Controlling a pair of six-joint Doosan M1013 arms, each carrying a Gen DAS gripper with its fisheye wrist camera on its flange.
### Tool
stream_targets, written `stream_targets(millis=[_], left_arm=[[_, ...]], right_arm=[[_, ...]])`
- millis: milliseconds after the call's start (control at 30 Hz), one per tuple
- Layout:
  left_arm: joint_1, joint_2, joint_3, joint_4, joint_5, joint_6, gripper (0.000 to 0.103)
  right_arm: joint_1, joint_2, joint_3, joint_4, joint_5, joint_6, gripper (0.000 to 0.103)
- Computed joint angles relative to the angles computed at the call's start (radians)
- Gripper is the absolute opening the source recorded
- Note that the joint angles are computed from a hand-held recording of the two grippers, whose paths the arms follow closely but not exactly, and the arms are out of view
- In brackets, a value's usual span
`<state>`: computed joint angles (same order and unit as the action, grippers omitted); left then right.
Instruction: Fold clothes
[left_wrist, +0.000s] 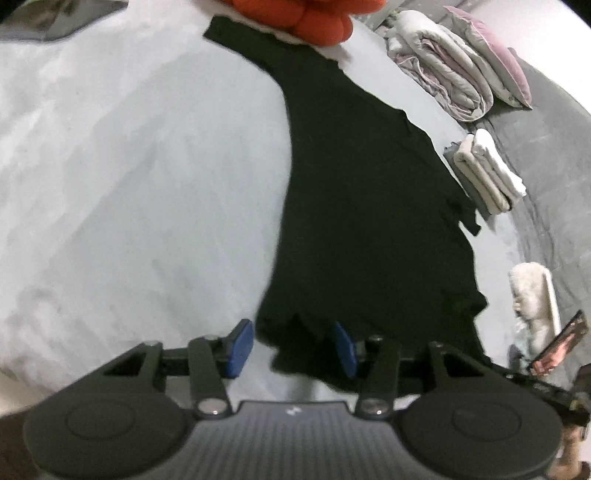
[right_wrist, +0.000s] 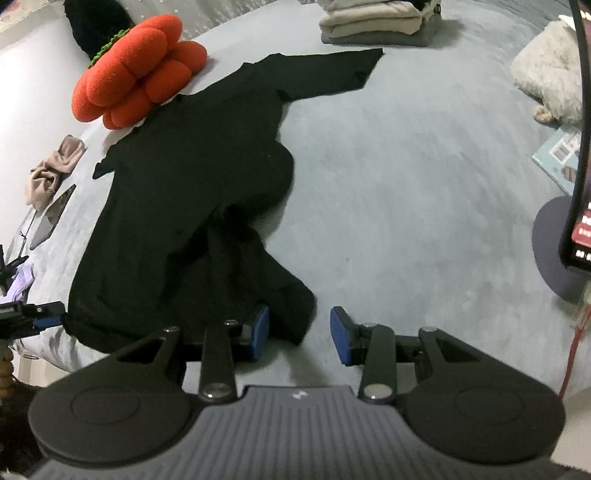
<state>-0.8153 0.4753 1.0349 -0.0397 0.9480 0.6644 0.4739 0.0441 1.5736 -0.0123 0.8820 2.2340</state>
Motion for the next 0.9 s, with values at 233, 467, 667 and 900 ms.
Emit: stream_targets(millis=[233, 467, 667, 900], left_arm=[[-0.015, 0.007, -0.007, 0.015, 0.041, 0.022, 0.003], [-0.020, -0.029, 0.011, -0.026, 0.016, 0.095, 0.003], [-0.023, -0.088, 0.061, -0.034, -0.047, 0.123, 0.003], [-0.027, -0.134, 0.110, -0.022, -0.069, 0.126, 0.003]], right_arm=[[0.012, 0.008, 0.003, -0.018, -0.012, -0.014, 0.039], [0.004, -0.008, 0.000, 0.040, -0.007, -0.048, 0.004], [0.018, -0.069, 0.004, 0.002, -0.005, -0.030, 0.003], [0.029, -0.104, 0.004, -0.014, 0.015, -0.037, 0.003]])
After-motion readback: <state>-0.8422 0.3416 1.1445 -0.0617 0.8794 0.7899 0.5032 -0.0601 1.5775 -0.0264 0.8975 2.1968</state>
